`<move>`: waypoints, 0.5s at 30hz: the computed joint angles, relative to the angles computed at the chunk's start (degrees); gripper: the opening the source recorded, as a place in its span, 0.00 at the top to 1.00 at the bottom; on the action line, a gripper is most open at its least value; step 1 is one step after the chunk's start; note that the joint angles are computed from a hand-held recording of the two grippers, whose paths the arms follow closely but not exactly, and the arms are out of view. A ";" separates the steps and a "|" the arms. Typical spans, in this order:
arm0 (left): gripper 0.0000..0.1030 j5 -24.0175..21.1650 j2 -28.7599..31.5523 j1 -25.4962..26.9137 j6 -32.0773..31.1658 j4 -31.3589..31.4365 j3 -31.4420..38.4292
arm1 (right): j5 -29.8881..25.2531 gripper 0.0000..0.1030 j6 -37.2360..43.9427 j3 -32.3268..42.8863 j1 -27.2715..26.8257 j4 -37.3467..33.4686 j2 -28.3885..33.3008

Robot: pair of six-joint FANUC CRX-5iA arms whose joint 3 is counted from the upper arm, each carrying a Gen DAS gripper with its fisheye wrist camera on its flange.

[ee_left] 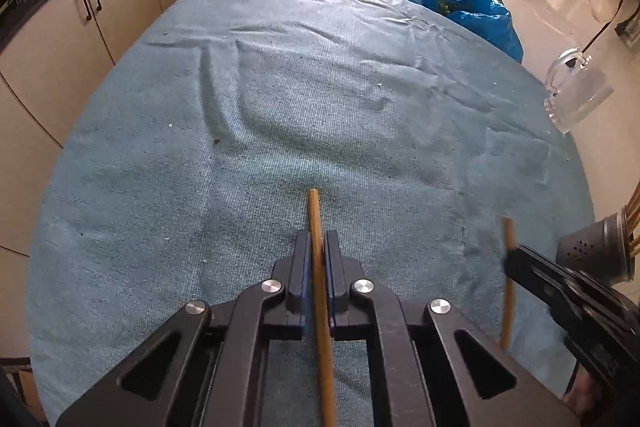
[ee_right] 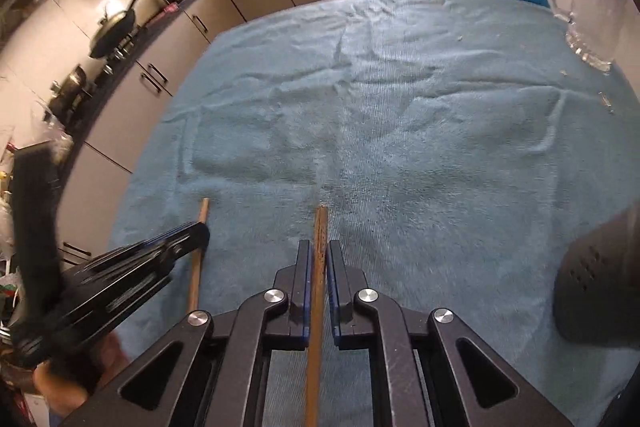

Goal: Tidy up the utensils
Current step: 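Grasp one wooden chopstick with the left tool while the right tool grasps another, then lift both held chopsticks upright and carry them over the black cup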

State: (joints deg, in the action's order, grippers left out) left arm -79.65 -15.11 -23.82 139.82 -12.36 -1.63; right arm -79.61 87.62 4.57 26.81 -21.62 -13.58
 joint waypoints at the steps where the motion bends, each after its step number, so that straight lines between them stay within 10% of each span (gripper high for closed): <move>1: 0.95 -0.05 -0.13 -0.30 0.15 -0.24 -0.01 | 0.02 0.93 0.62 -0.18 -0.42 -0.54 -0.97; 15: 0.95 -8.73 -2.55 -24.86 12.14 -22.18 12.81 | 5.33 0.93 14.83 -2.80 -10.60 -12.51 -16.41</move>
State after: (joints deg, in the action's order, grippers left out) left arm -88.37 -17.65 -48.68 151.96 -34.54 11.18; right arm -74.27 102.45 1.77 16.21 -34.13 -29.98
